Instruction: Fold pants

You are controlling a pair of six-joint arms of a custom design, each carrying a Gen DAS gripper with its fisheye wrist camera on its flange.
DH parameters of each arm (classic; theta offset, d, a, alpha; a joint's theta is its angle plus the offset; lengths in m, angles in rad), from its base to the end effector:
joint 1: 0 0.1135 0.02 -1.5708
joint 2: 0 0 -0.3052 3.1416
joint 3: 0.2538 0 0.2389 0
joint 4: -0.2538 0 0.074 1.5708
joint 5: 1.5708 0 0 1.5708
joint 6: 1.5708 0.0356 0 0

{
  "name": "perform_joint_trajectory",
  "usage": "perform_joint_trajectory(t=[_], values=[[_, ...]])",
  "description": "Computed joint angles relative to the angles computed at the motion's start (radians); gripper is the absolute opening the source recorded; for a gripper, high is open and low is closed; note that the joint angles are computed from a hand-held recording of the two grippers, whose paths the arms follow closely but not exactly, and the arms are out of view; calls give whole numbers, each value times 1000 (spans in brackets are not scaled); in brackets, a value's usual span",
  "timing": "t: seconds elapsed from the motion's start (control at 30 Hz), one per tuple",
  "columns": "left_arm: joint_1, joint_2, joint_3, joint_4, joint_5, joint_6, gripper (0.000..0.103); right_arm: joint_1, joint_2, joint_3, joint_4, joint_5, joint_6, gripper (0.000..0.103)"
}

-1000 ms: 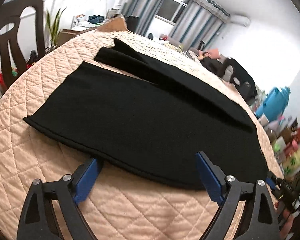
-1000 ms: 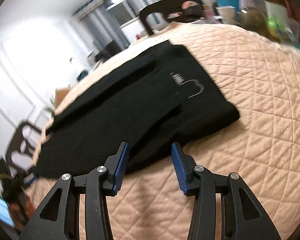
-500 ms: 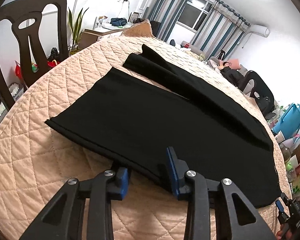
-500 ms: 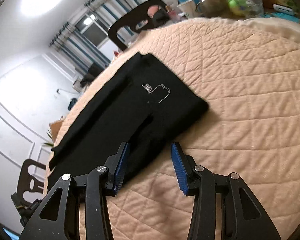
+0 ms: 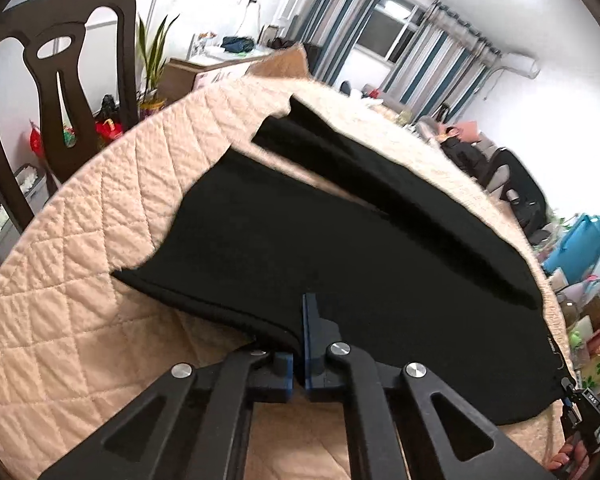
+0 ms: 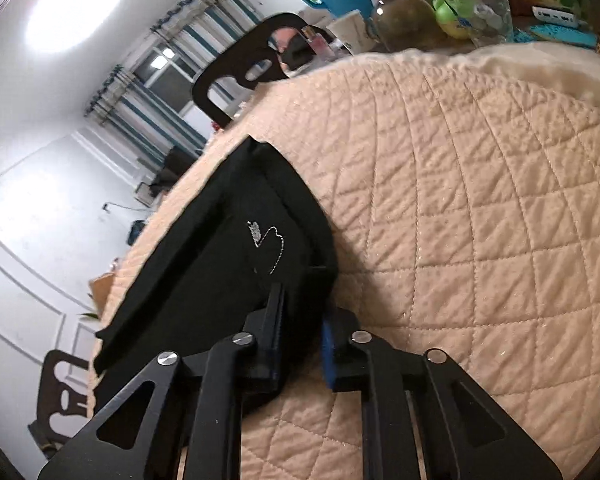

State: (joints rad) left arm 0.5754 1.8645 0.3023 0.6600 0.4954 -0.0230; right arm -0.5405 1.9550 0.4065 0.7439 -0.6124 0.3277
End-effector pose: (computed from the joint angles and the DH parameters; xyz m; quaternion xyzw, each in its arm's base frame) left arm 0.2069 0.1140 0.0923 -0.1931 0.8988 -0.1361 0.3692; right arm 0.2429 -0.1219 0.0923 0.2697 0.8497 0.2402 0.3841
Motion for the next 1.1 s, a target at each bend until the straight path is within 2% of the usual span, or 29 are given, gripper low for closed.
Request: perform_joint_trajectory(t=[0.2,0.33,0.4,0.5,0.6,0.7,0.77,0.83,0.93,1.03,1.1], values=[[186,-193,-92,-155,174,168,4,-152,-197,-84,-141,-168,-132,12],[361,-168,-132,-264,262,391,4,-310,-242,-118,-323,-258,-329,12],[398,-118,-155,-251,259,464,5,-372,-213,-127,-383,-258,-421,12],[362,-40,-179,-139,213,442,5,-401,-158,-128,-398,-242,-477,12],[345,-60,-197,-108,195,429,5,-398,-123,-119,-392,-237,-473,12],[354,-100,-194,-141,177,432,9,-372,-142,-128,-363,-224,-449,12],[395,-126,-185,-170,167,439,10,-369,-166,-131,-383,-225,-477,14],[445,-161,-168,-205,166,442,13,-390,-187,-133,-398,-233,-505,21],[487,-231,-175,-170,136,372,13,-414,-249,-154,-394,-205,-529,26],[518,-272,-167,-162,143,333,13,-407,-342,-199,-323,-137,-506,26],[496,-285,-164,-172,168,328,13,-394,-395,-222,-283,-132,-498,26]])
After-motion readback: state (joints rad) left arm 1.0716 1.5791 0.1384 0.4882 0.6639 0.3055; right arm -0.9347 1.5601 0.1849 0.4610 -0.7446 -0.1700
